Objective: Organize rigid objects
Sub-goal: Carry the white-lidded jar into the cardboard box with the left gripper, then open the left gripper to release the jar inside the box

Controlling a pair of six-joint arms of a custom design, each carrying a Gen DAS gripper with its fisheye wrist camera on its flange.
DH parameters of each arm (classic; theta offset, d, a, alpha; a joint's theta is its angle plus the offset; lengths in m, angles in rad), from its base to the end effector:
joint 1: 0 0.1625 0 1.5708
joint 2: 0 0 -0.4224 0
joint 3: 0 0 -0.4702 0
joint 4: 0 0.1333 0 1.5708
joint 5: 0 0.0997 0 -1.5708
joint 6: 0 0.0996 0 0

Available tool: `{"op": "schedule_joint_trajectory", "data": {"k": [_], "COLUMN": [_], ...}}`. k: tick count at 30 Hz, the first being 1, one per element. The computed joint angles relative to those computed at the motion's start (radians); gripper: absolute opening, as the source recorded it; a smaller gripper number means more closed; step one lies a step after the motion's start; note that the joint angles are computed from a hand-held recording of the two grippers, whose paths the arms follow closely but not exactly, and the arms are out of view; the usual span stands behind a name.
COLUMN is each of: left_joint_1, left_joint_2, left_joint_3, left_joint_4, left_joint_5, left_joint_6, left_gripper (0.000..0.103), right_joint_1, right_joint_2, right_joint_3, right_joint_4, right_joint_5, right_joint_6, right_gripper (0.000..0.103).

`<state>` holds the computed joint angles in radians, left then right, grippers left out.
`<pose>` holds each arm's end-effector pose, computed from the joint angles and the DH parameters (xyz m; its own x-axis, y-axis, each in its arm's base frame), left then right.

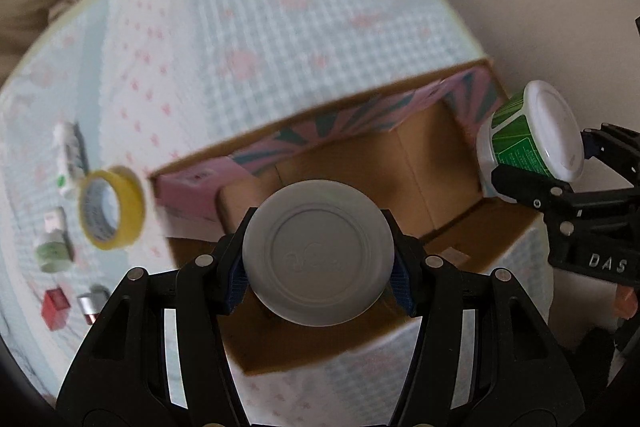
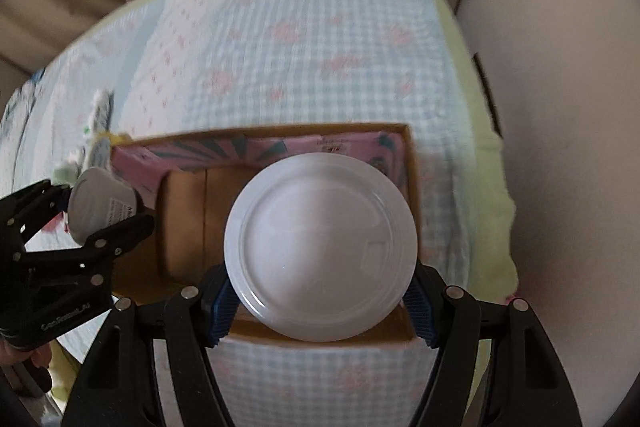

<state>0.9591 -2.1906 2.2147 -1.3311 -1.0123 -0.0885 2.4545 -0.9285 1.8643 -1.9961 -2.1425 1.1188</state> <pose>-0.0193 -0.3516 0.3875 -0.6615 0.5279 -0.5326 0.4979 0.8403 0.2145 0.4972 -0.3052 0.0004 -0.7505 0.1406 0.6457 0.0014 0.9774 -0.2113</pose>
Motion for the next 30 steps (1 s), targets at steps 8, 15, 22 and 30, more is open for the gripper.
{"op": "schedule_joint_trajectory", "data": {"k": [8,15,22,30], "left_joint_1": [0.084,0.086,0.048,0.034], "left_joint_2": [0.110,0.113,0.089,0.071], "left_joint_3": [0.050,0.072,0.070,0.054], "left_joint_4": [-0.021,-0.036,-0.061,-0.058], "left_joint_5": [0.067,0.103,0.106,0.082], "left_joint_6": [0.015,0.061,0.108,0.116], "left_gripper": [0.053,0.054,0.103,0.103], "right_joint_1": [-0.046,-0.058,-0.053,-0.010], "right_joint_2": [0.078,0.099,0.126,0.094], "right_joint_3": [0.032,0.076,0.048,0.053], "right_joint_4": [-0.080,-0.174,-0.124,-0.085], "right_joint_5": [0.007,0.041,0.045,0.034], "right_joint_6": [-0.301,-0.407,-0.454,-0.460], "right_gripper": [0.066,0.066,0.103,0.103]}}
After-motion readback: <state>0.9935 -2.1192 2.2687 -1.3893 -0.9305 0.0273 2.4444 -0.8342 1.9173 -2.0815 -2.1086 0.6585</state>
